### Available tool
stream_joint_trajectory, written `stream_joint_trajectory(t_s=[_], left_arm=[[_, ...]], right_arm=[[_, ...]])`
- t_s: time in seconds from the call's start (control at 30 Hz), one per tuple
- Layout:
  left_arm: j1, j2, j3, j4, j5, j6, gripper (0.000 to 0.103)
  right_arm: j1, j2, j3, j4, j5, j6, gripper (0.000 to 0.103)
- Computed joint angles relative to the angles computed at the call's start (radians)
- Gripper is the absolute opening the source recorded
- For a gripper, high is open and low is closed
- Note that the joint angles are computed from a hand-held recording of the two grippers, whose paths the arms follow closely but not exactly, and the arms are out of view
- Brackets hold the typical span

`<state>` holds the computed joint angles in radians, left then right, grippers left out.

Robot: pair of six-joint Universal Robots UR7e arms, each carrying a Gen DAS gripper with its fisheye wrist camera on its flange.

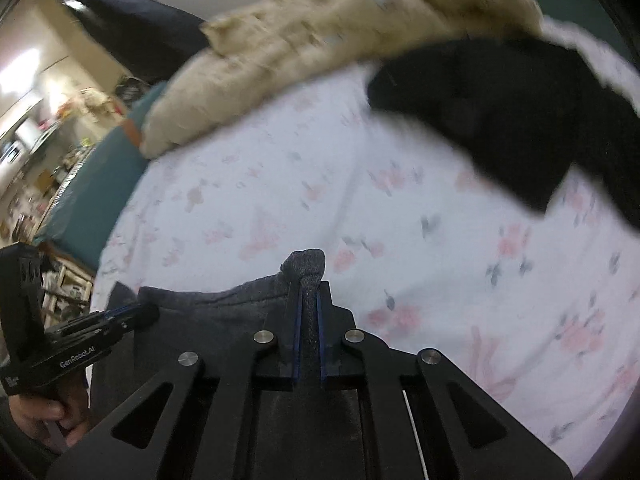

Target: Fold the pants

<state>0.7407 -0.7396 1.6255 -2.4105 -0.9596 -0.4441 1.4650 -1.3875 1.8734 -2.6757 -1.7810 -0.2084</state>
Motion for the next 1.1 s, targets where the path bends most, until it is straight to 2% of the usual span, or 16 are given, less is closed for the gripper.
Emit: stream_joint_trajectory(t_s=[0.07, 0.1, 0.13, 0.17, 0.2, 0.23, 0.33, 0.47, 0.67, 0.77, 0.93, 1.0, 1.1], left_arm=[[0.005, 0.026, -0.026, 0.065, 0.023, -0.034, 0.009], [0.004, 0.033, -0.032, 0.075, 0.038, -0.040, 0.016], [0.002, 0.036, -0.034, 0.081, 0.045, -0.044, 0.028], [0.002, 0.036, -0.036, 0.084, 0.045, -0.047, 0.036], [0.002, 0.030, -0.036, 0.097, 0.043, -0.062, 0.050], [0.000, 0.019, -0.024, 0.086, 0.039, -0.071, 0.056], [-0.019, -0.036, 0.035, 0.041, 0.033, -0.075, 0.062], [-0.058, -0.138, 0.135, 0.035, 0.007, -0.093, 0.063], [-0.156, -0.335, 0.327, 0.091, -0.093, -0.204, 0.063], [-0.230, -0.435, 0.433, 0.144, -0.154, -0.289, 0.063], [-0.344, -0.509, 0.555, 0.174, -0.290, -0.385, 0.063], [-0.405, -0.499, 0.583, 0.167, -0.341, -0.361, 0.063], [-0.449, -0.480, 0.602, 0.127, -0.403, -0.343, 0.063]], right_arm=[[-0.022, 0.018, -0.014, 0.059, -0.020, 0.037, 0.011], [-0.028, 0.023, -0.016, 0.081, -0.049, 0.054, 0.015], [-0.033, 0.024, -0.016, 0.098, -0.063, 0.061, 0.027], [-0.039, 0.018, -0.010, 0.093, -0.072, 0.063, 0.033], [-0.044, 0.007, 0.000, 0.079, -0.067, 0.061, 0.043], [-0.047, -0.007, 0.005, 0.067, -0.067, 0.067, 0.049], [-0.045, -0.048, 0.012, 0.050, -0.074, 0.087, 0.050], [-0.041, -0.114, 0.027, 0.069, -0.025, 0.132, 0.050], [0.008, -0.242, 0.095, 0.148, 0.013, 0.213, 0.050], [0.055, -0.327, 0.161, 0.231, -0.041, 0.230, 0.050], [0.112, -0.493, 0.254, 0.441, -0.176, 0.248, 0.050], [0.086, -0.593, 0.296, 0.554, -0.184, 0.305, 0.050], [-0.037, -0.763, 0.357, 0.710, -0.118, 0.413, 0.050]])
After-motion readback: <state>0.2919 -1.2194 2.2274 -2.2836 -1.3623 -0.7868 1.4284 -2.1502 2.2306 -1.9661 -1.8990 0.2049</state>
